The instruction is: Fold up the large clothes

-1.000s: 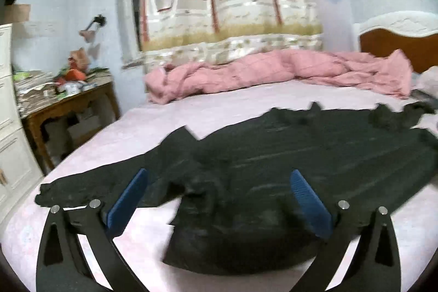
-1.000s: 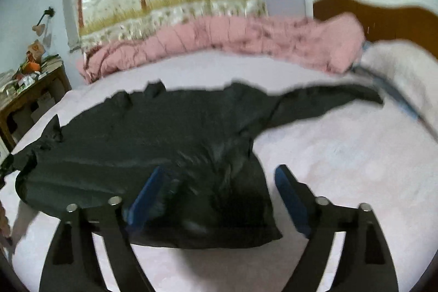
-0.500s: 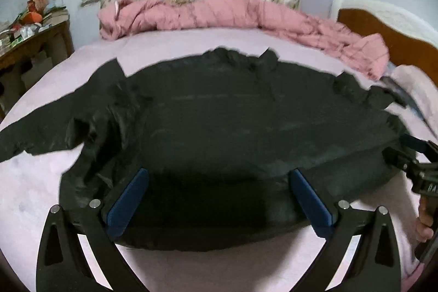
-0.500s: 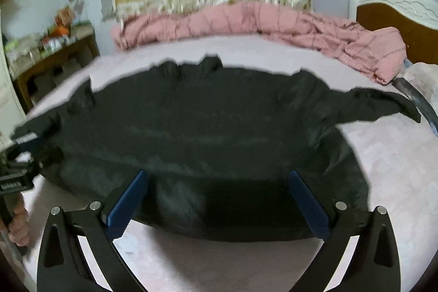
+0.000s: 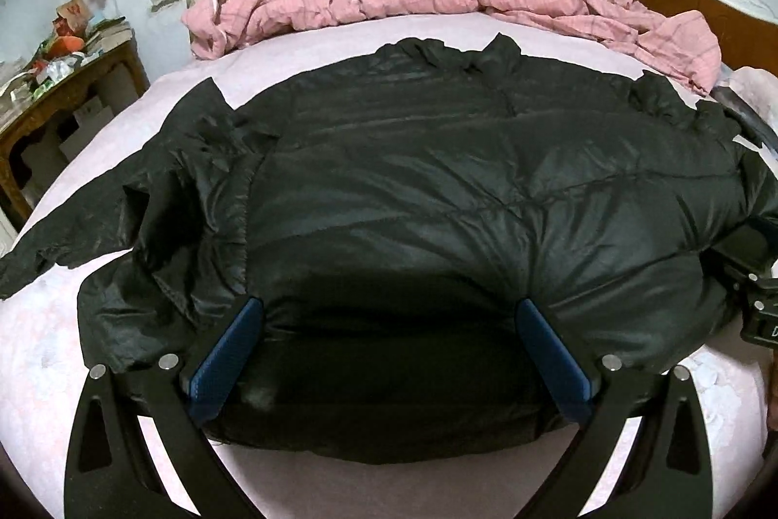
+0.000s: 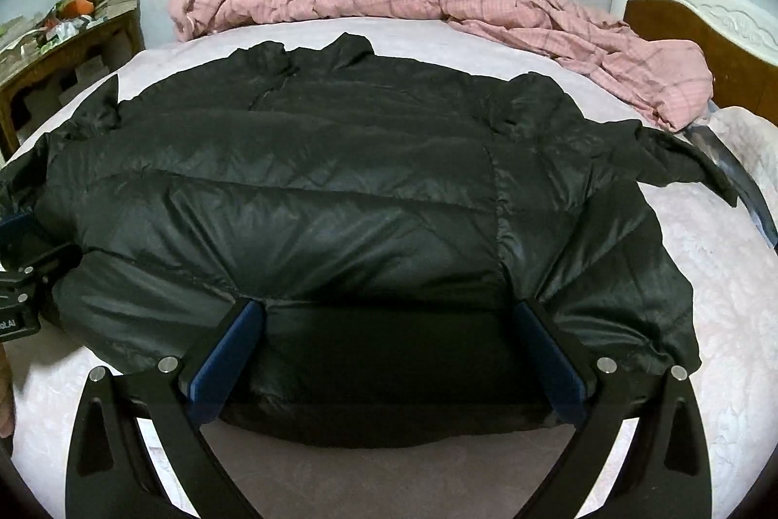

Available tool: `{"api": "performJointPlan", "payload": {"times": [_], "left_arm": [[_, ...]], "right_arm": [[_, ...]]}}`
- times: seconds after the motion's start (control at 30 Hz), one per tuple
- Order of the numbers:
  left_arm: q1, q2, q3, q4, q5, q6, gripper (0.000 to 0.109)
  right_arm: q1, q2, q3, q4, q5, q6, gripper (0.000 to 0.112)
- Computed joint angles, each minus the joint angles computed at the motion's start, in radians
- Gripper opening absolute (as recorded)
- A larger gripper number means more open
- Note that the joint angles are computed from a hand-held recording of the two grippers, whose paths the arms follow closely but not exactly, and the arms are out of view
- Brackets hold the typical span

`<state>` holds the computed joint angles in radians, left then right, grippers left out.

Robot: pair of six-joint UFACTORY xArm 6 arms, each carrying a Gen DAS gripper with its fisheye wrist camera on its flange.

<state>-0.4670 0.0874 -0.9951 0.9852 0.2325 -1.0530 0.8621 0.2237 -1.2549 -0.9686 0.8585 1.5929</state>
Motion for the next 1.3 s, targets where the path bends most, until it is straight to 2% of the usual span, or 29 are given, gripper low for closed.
{"api": "performJointPlan", "payload": {"times": [0.07, 0.2, 0.43, 0.57, 0.67, 0.77, 0.93, 1.03, 1.1, 1.17, 1.23, 1.3], "left_arm": [[-0.002, -0.005, 0.0, 0.062, 0.008, -0.056, 0.103], [-0.011, -0.038, 0.007, 0.341, 0.033, -0.319, 0.103], [0.014, -0.13, 0.047, 0.801, 0.027, -0.828, 0.103], [0.029, -0.179, 0.071, 1.017, 0.029, -1.098, 0.103], [0.03, -0.203, 0.087, 1.114, 0.042, -1.22, 0.103], [0.02, -0.223, 0.104, 1.158, 0.069, -1.267, 0.103], [-0.002, -0.238, 0.121, 1.171, 0.108, -1.268, 0.103], [-0.001, -0.236, 0.122, 1.143, 0.105, -1.249, 0.103], [-0.004, -0.223, 0.121, 1.011, 0.128, -1.129, 0.103], [0.01, -0.206, 0.109, 0.948, 0.103, -1.072, 0.103], [0.026, -0.187, 0.096, 0.895, 0.073, -1.022, 0.103], [0.038, -0.175, 0.088, 0.868, 0.052, -0.997, 0.103]], "right_arm": [[0.002, 0.004, -0.004, -0.002, 0.003, 0.009, 0.103], [0.005, 0.006, -0.005, -0.018, 0.005, 0.023, 0.103], [-0.028, -0.068, 0.101, -0.095, -0.113, 0.161, 0.103], [-0.019, -0.069, 0.1, -0.103, -0.087, 0.179, 0.103], [-0.012, -0.073, 0.105, -0.123, -0.078, 0.195, 0.103], [-0.013, -0.103, 0.142, -0.195, -0.111, 0.271, 0.103], [-0.018, -0.181, 0.236, -0.37, -0.163, 0.5, 0.103], [0.014, -0.212, 0.256, -0.395, -0.087, 0.565, 0.103], [0.022, -0.296, 0.31, -0.482, -0.062, 0.631, 0.103], [-0.015, -0.365, 0.325, -0.459, -0.065, 0.529, 0.103], [-0.09, -0.421, 0.31, -0.311, -0.078, 0.336, 0.103], [-0.191, -0.462, 0.303, -0.187, -0.117, 0.235, 0.103]]}}
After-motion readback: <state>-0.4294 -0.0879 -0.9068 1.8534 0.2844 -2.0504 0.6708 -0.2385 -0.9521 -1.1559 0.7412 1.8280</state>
